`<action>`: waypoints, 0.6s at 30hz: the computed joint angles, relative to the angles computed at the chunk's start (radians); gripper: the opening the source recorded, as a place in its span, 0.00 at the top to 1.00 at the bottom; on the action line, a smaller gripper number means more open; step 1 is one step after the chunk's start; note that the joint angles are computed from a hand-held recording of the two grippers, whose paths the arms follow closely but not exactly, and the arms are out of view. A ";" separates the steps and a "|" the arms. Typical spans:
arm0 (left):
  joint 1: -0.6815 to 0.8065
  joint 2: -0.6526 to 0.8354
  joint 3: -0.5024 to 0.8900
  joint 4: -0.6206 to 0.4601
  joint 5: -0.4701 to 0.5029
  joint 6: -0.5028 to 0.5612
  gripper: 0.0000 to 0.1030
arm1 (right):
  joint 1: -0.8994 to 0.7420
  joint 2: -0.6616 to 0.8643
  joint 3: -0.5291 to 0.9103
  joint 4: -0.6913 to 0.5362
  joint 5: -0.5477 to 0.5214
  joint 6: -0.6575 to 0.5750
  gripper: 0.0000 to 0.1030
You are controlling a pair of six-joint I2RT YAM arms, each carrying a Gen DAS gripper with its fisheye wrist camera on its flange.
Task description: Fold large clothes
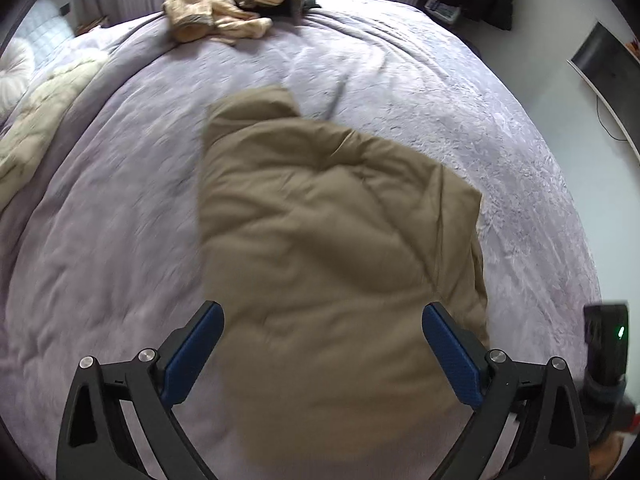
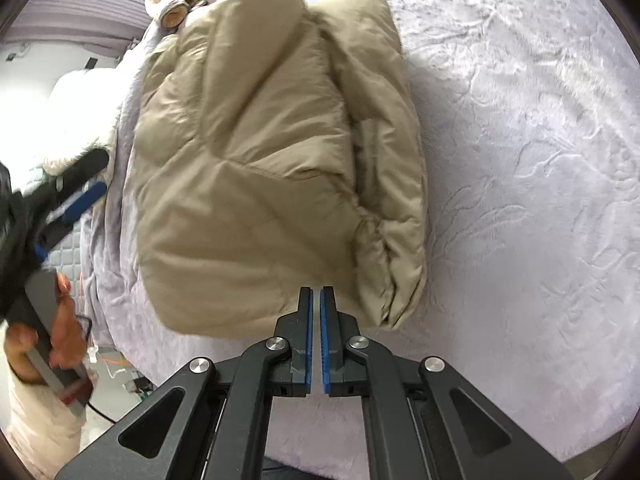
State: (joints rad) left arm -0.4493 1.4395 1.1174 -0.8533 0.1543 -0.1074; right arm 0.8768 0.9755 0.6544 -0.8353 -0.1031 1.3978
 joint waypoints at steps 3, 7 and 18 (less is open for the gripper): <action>0.032 -0.081 -0.038 -0.066 0.011 -0.002 0.01 | 0.026 0.031 0.077 -0.050 0.019 0.003 0.96; 0.048 -0.181 -0.069 -0.133 -0.032 -0.016 0.01 | 0.058 0.068 0.180 -0.124 0.048 0.011 0.92; 0.003 -0.346 0.016 -0.297 -0.207 -0.071 0.01 | 0.179 0.217 0.532 -0.393 0.211 0.055 0.20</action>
State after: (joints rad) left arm -0.4459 1.0938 1.1332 -1.1505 -0.0524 -0.1780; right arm 1.0558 1.1929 1.1862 -1.2279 0.1074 1.4532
